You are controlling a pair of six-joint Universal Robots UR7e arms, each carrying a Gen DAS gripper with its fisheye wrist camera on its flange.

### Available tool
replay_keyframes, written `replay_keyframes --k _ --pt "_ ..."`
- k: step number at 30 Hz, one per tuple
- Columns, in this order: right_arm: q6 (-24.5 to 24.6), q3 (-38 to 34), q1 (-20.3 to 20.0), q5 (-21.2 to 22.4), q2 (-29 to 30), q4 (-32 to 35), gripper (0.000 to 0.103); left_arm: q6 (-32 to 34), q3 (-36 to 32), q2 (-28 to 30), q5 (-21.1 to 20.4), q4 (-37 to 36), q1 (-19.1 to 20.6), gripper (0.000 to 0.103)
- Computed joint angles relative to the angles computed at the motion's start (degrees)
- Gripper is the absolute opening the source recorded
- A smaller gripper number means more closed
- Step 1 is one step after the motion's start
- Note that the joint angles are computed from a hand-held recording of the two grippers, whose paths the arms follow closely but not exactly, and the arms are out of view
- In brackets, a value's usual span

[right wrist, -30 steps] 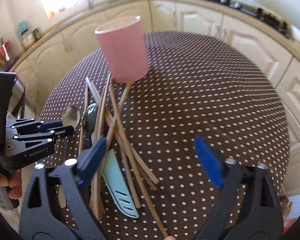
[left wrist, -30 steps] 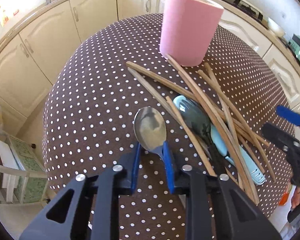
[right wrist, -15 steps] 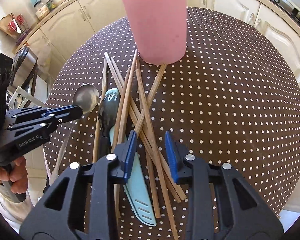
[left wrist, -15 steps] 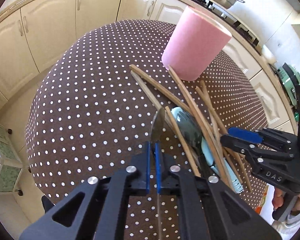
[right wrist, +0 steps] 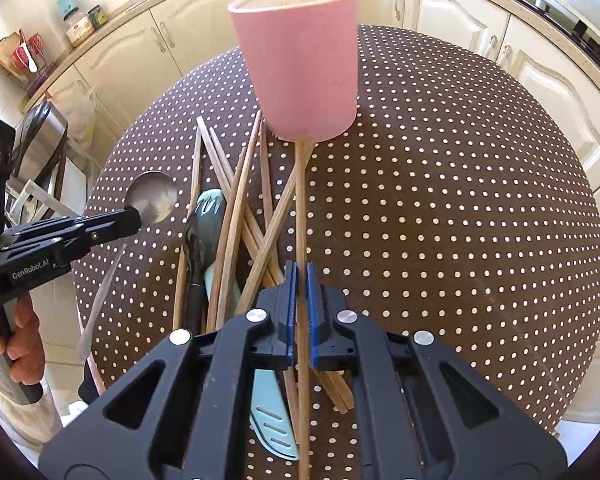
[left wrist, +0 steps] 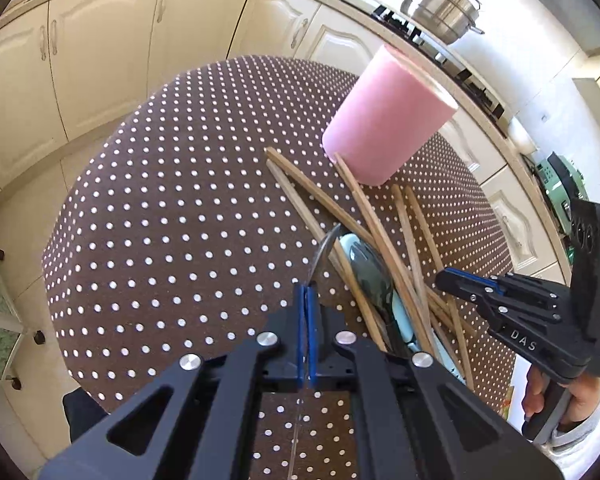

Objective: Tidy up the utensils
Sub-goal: 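Lower the spoon and chopstick into the pink cup while opening both tools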

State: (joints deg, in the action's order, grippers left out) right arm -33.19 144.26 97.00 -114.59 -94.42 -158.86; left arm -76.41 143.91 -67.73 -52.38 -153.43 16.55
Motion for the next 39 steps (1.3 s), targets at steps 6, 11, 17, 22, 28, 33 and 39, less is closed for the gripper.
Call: replay_keyframes --k 6,11,17,22,28,33,39 --pt "-0.66 -0.11 -1.09 5.38 -4.86 0.39 0.005 0.37 2.45 -3.13 3.37 -2.87 -3.95 0.001" --pt "-1.86 -0.86 -1.43 10.23 -9.63 2.88 0.005 4.66 2.74 -3.13 6.93 -9.3 -6.68 0.001" --pt "-1.3 -3.32 1.42 13.71 -11.18 2.44 0.005 16.75 0.01 -0.23 10.16 -21.16 -6.31 0.001" --pt "-0.02 -5.59 5.88 13.7 -9.48 -3.77 0.005 30.24 -5.97 4.51 13.84 -30.56 -4.69 0.001" --pt "1.48 -8.06 10.63 12.9 -3.55 -16.48 0.005 51.55 -13.3 12.93 16.97 -51.57 -2.13 0.001" --pt "1.84 -9.23 11.02 15.15 1.22 -27.16 0.005 65.03 -19.47 18.64 18.36 -63.92 0.03 0.001" --pt "1.79 -10.54 9.44 16.81 6.22 -34.67 0.005 74.41 -24.52 23.04 16.35 -72.3 3.54 0.002"
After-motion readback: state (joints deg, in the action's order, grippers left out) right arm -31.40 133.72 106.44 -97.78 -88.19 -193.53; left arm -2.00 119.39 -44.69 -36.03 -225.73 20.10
